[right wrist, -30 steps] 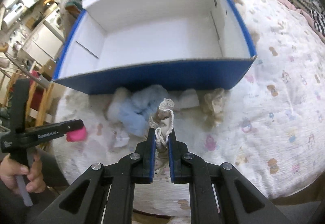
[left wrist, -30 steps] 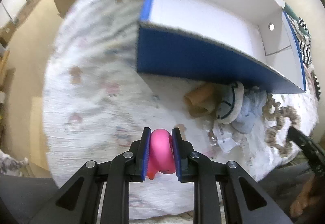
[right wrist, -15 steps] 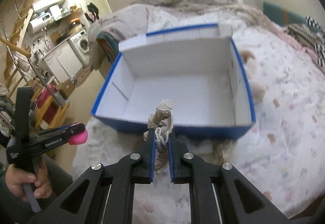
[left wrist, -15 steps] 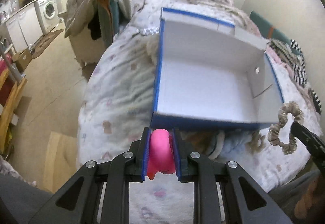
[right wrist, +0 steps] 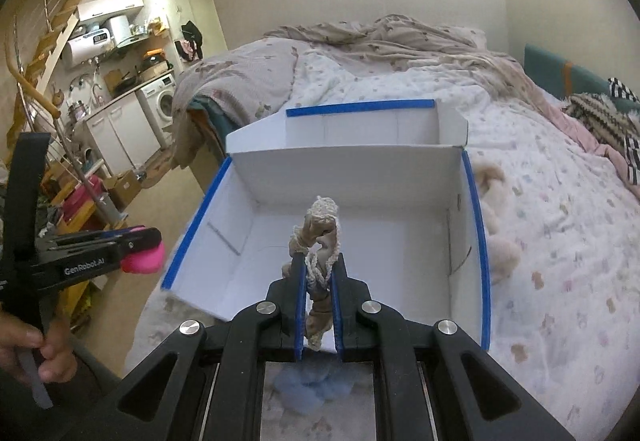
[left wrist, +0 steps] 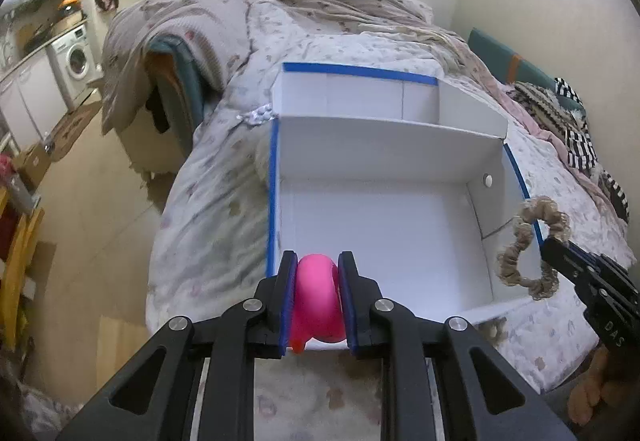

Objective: Organize soft objects
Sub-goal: 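Carry the duck and scrunchie over the box and open both tools to drop them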

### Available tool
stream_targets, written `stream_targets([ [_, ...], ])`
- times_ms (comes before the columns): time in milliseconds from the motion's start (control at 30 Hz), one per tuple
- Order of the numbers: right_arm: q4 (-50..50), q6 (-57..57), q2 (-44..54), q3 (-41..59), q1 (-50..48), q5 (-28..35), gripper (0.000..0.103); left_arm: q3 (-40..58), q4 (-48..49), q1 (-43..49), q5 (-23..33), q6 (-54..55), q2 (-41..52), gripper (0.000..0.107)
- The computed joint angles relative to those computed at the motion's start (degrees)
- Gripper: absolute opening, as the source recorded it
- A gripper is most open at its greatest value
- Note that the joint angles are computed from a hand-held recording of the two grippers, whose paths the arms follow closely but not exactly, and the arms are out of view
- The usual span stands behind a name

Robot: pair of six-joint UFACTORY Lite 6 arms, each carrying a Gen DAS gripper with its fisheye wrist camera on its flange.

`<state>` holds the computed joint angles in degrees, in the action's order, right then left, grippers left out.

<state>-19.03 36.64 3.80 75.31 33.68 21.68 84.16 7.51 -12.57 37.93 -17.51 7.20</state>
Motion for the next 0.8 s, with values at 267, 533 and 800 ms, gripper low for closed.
stream_targets([
  [267, 9.8, -10.5, 9.2, 8.1, -5.6, -0.9, 0.013, 11.7, 4.6, -3.4, -0.1, -1.2, 11.8, 0.019],
  [533, 13.9, -14.7, 16.6, 14.9, -7.3, -0.4, 0.013, 13.7, 6.7, -3.4, -2.9, -3.3, 18.2, 0.019],
  [800, 14.6, -14.7, 22.9, 19.7, -6.5, 3.5, 0.013, 12.2, 6.3, -2.6, -5.4, -3.0, 21.8, 0.019],
])
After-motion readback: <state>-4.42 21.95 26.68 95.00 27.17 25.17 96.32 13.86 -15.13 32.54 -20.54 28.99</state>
